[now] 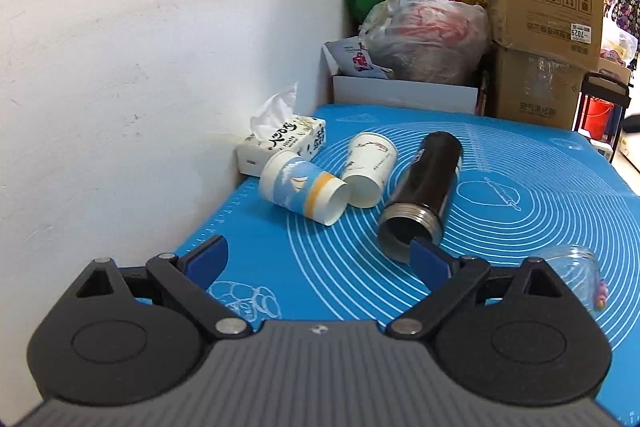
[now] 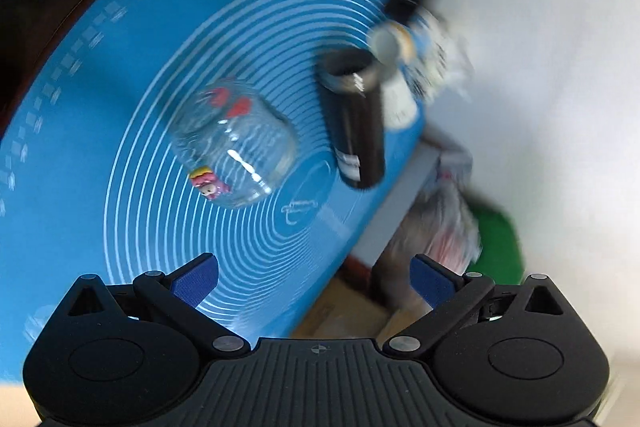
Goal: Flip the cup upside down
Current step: 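Roll the right gripper to turn the jar opening toward the mat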
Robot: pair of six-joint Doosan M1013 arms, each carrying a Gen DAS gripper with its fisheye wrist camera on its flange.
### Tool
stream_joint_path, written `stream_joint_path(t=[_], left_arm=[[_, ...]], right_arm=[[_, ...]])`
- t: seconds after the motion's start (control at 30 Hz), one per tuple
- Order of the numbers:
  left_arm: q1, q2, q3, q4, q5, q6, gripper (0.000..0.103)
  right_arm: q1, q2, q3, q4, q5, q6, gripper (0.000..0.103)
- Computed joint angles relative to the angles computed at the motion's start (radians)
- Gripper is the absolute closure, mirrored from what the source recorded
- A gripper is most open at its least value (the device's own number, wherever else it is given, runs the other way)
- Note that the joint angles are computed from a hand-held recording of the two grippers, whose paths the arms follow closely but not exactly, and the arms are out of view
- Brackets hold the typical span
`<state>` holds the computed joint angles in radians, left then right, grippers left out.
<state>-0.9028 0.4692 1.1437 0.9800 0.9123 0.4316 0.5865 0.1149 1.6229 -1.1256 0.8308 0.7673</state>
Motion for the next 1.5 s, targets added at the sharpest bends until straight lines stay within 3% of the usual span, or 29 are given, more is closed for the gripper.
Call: stream_joint_path(t=[0.43,0.7,1.03,1.23,1.33,1.5], left_arm=[[0.024,-0.012,0.038,-0.008,-0.021,-0.015,0.007],[0.035,-0.010,0.049,-0.033,-0.048,-0.006,0.007],[0.039,0.002,0.041,-0.062,-0.074,0.033,0.007],[0.041,0.010,0.031,-0.079,-0.074,0.047,0.007],[0.041,0.013,0.027,-0.091,-0.072,0.056,0.007],[0.040,0.014,0.026,-0.098,-0.070,0.063,0.007]], right_arm=[[-0.014,0.013,0.065,0.101,-0.158,-0.559,0.000],[-0.025,0.034,0.037,0.284,-0.138,-0.804,0.002],[-0.038,0.082,-0.008,0.312,-0.051,-0.794,0.020],[-0.044,0.087,-0.019,0.360,-0.040,-0.846,0.030],[-0.048,0.089,-0.037,0.393,-0.013,-0.857,0.030],[-0.065,0.071,-0.018,0.422,-0.056,-0.871,0.030]])
